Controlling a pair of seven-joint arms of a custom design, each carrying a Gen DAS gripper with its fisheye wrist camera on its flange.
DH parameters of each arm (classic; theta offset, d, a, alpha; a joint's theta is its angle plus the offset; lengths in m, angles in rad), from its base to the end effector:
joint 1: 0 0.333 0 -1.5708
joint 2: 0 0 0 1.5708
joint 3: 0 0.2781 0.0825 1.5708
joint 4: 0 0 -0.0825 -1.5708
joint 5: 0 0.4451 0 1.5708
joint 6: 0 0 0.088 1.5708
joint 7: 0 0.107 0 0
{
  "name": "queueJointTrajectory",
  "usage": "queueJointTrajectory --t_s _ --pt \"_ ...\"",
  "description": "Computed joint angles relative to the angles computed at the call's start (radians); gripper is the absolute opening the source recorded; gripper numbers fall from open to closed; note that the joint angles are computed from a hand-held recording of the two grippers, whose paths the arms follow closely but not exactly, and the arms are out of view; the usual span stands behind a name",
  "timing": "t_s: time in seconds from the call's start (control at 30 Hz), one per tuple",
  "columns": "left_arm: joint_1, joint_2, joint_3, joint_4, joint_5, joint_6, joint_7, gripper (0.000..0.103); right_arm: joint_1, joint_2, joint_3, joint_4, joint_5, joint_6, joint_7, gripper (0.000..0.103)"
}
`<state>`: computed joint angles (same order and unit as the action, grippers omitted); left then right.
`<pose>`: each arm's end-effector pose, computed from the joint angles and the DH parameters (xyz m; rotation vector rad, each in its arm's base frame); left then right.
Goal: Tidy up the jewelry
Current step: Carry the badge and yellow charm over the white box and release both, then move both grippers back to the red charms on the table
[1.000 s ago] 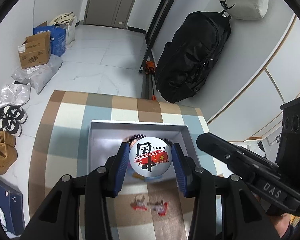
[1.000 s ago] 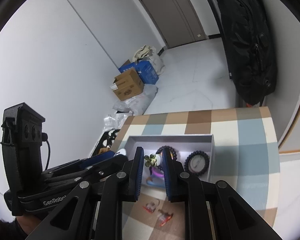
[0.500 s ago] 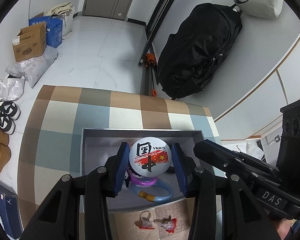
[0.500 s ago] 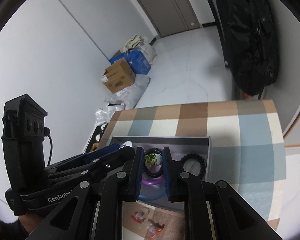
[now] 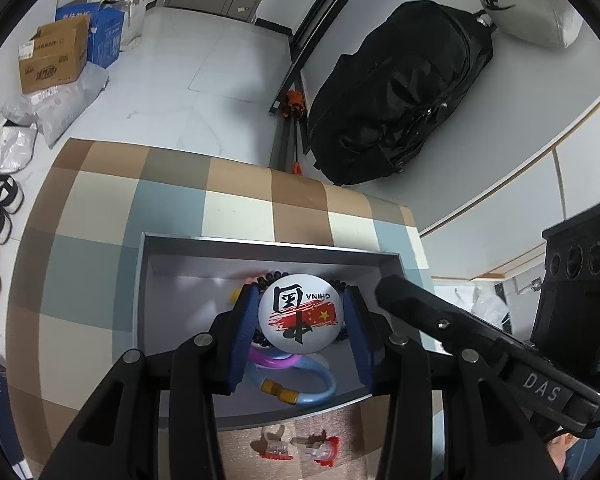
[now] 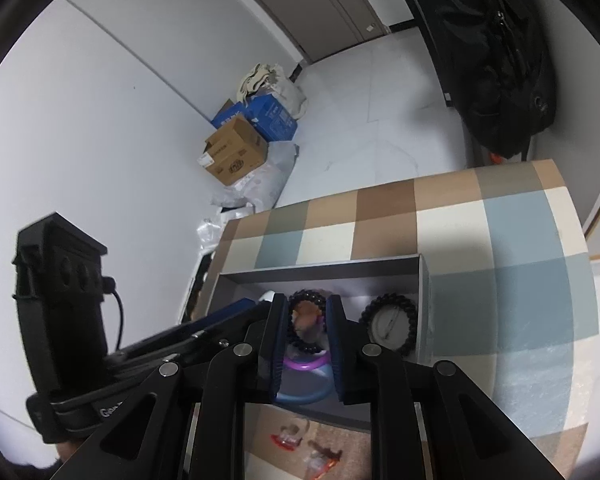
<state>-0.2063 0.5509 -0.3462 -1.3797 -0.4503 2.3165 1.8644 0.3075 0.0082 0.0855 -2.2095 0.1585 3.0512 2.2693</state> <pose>0.6871 -0.3742 0.4044 1.4043 -2.4141 0.9489 0.5843 0.2289 0.4004 -1.2213 1.9623 -0.1469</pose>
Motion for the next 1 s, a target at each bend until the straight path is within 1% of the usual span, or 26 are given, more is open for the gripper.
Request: queueJointTrajectory --t_s 0.03,0.07,0.1,0.13,0.2,0.23,0.27,0.3,0.33,0.37,0.4,0.43,0.53,0.63,0.67,0.73,0.77,0.83,0.87,0.9,0.93,1.0 --pt "-0.002 0.007 0.004 0.012 0.004 -0.012 -0.015 0.039 -0.001 -0.004 -0.002 -0.005 -0.02 0.011 0.02 0.02" --pt "-0.002 0.016 0.004 0.026 0.003 -0.029 -0.024 0.045 -0.001 -0.009 -0.002 -0.012 -0.027 0.025 0.03 0.02" --pt "0.005 0.019 -0.001 0.03 -0.007 -0.039 -0.022 0.053 -0.004 -0.016 -0.004 -0.022 -0.063 0.043 0.069 0.02" --pt "0.013 0.014 -0.007 0.02 -0.025 -0.029 -0.016 0.056 -0.009 -0.022 -0.005 -0.028 -0.102 0.049 0.107 0.021" --pt "0.026 -0.007 -0.018 -0.009 -0.055 -0.001 0.011 0.064 -0.037 -0.039 0.0 -0.045 -0.257 0.062 0.259 0.028" --pt "0.026 -0.015 -0.018 -0.019 -0.057 0.007 0.021 0.064 -0.048 -0.045 0.004 -0.05 -0.298 0.067 0.302 0.034" --pt "0.022 -0.024 -0.015 -0.029 -0.052 0.014 0.025 0.064 -0.068 -0.054 0.013 -0.058 -0.367 0.074 0.374 0.041" --pt "0.016 -0.035 -0.011 -0.042 -0.043 0.026 0.028 0.064 -0.089 -0.062 0.024 -0.065 -0.427 0.077 0.437 0.045" --pt "0.015 -0.045 -0.01 -0.056 -0.042 0.039 0.035 0.064 -0.098 -0.065 0.029 -0.067 -0.453 0.079 0.464 0.056" --pt "0.012 -0.052 -0.008 -0.066 -0.039 0.049 0.038 0.064 -0.106 -0.069 0.034 -0.071 -0.471 0.081 0.488 0.07" --pt "0.006 -0.063 -0.002 -0.081 -0.028 0.063 0.035 0.064 -0.109 -0.07 0.035 -0.076 -0.475 0.092 0.501 0.076" --pt "-0.001 -0.07 0.004 -0.09 -0.013 0.072 0.029 0.064 -0.11 -0.072 0.035 -0.084 -0.469 0.108 0.509 0.086" --pt "0.004 -0.093 0.002 -0.118 -0.015 0.079 0.035 0.064 -0.126 -0.082 0.049 -0.107 -0.454 0.134 0.531 0.09" --pt "0.01 -0.114 0.001 -0.143 -0.032 0.083 0.041 0.064 -0.168 -0.097 0.087 -0.122 -0.487 0.118 0.587 0.1" --pt "0.009 -0.129 0.002 -0.162 -0.032 0.098 0.044 0.064 -0.194 -0.104 0.109 -0.127 -0.522 0.115 0.627 0.101" --pt "0.008 -0.149 0.004 -0.187 -0.03 0.115 0.057 0.064 -0.18 -0.114 0.099 -0.138 -0.507 0.115 0.611 0.101" --pt "0.008 -0.16 0.003 -0.202 -0.035 0.13 0.065 0.064 -0.187 -0.121 0.107 -0.141 -0.515 0.107 0.612 0.101" --pt "0.001 -0.177 0.009 -0.225 -0.025 0.154 0.067 0.064 -0.263 -0.138 0.173 -0.141 -0.628 0.092 0.709 0.103" --pt "-0.002 -0.189 0.011 -0.241 -0.019 0.166 0.068 0.065 -0.284 -0.146 0.192 -0.14 -0.671 0.086 0.745 0.103" --pt "-0.005 -0.201 0.013 -0.259 -0.014 0.181 0.069 0.065 -0.297 -0.154 0.205 -0.14 -0.709 0.074 0.772 0.103" --pt "-0.009 -0.21 0.016 -0.271 -0.006 0.193 0.068 0.065 -0.297 -0.159 0.206 -0.139 -0.731 0.064 0.785 0.103" --pt "-0.014 -0.248 0.021 -0.326 0.01 0.244 0.077 0.065 -0.29 -0.173 0.21 -0.133 -0.786 0.021 0.805 0.103"
